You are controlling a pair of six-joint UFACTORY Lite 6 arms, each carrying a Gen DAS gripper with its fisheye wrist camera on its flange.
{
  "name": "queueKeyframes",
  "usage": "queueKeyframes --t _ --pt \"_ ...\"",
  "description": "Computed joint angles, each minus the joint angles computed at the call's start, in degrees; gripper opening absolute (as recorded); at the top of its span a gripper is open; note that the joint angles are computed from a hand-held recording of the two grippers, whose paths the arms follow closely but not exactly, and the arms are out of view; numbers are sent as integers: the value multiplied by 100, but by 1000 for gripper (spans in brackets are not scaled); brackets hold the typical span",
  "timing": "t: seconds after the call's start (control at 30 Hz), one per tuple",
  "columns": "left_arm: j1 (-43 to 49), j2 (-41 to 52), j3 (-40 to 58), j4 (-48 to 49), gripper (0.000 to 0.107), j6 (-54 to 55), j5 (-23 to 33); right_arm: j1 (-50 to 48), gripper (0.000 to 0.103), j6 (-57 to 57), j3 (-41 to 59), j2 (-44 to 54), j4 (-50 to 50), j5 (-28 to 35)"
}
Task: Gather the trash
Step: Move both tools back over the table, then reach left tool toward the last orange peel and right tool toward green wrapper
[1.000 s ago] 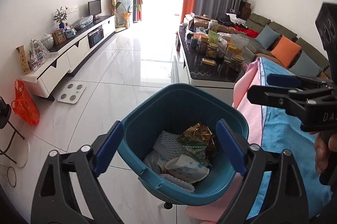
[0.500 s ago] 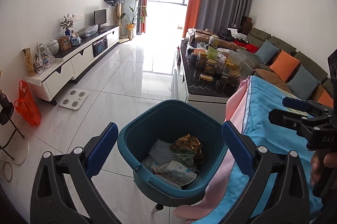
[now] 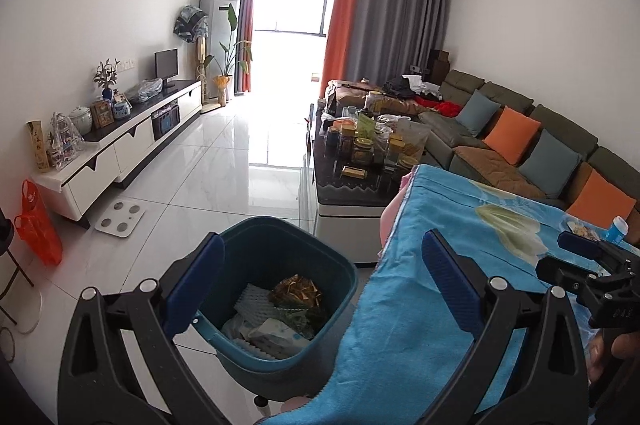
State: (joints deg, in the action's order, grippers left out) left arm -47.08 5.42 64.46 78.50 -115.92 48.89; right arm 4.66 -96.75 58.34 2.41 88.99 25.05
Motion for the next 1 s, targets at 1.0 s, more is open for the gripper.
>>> queueKeyframes --t 1.0 --pt "-1624 4278 5695 -25 97 2066 -675 -4595 96 -2101 -3509 -3303 1391 2050"
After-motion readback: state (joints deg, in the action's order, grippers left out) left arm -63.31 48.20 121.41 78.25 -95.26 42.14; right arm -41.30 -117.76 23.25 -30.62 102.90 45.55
